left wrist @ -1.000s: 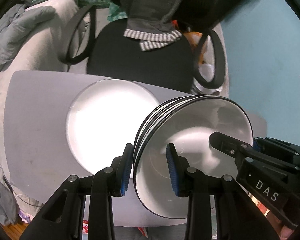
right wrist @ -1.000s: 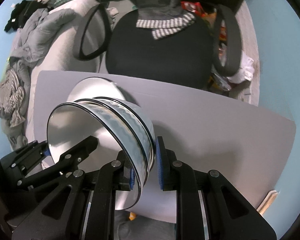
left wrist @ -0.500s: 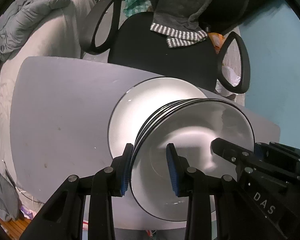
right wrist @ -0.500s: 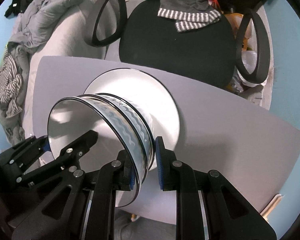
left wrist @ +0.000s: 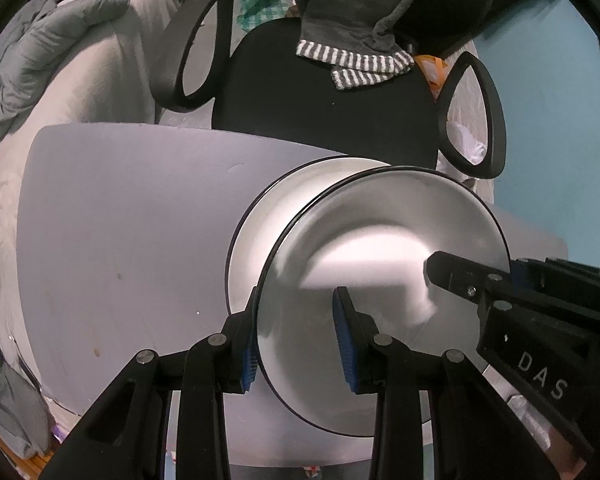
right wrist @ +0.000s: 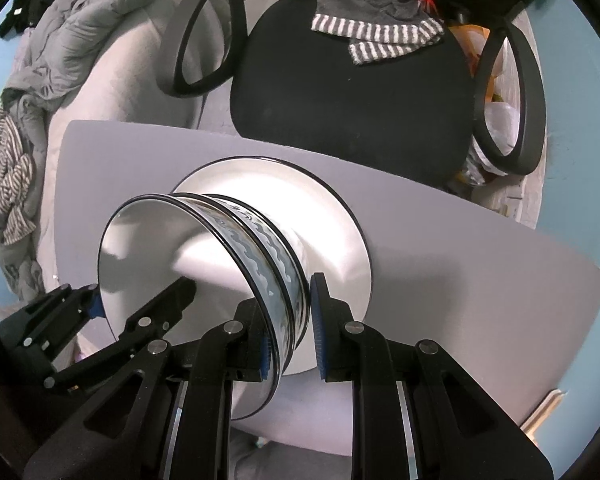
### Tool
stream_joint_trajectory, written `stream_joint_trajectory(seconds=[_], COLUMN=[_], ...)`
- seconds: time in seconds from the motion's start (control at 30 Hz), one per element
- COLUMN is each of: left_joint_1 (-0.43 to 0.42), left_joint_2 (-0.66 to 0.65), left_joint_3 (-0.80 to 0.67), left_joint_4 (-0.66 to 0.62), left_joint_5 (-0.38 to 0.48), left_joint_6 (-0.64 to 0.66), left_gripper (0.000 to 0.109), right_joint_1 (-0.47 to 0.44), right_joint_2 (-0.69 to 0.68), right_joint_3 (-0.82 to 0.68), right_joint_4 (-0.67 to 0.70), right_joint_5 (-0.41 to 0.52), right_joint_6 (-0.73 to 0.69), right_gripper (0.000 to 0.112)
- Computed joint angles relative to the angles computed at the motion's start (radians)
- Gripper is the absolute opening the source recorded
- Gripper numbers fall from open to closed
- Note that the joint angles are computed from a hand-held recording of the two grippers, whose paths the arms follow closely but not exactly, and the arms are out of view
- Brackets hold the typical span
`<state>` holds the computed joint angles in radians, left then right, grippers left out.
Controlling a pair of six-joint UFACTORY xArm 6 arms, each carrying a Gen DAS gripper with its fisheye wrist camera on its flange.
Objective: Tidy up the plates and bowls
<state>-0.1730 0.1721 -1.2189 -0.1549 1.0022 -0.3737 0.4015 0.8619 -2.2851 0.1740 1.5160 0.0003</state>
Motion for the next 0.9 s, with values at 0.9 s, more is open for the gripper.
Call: stream_joint_trajectory(seconds=[0.9], left_joint_1=[-0.024], left_joint_2=[-0.316], left_joint_3=[0.198], left_joint_4=[0.175], left_joint_5=[-0.126], left_joint_6=[-0.171], left_gripper=[0.072], right_joint_1=[0.019], right_joint_2=[-0.41], right_joint_3=[0.531], right_joint_4=[-0.16], right_joint_5=[-0.389], right_joint_6=[-0.032], right_gripper=[0.059])
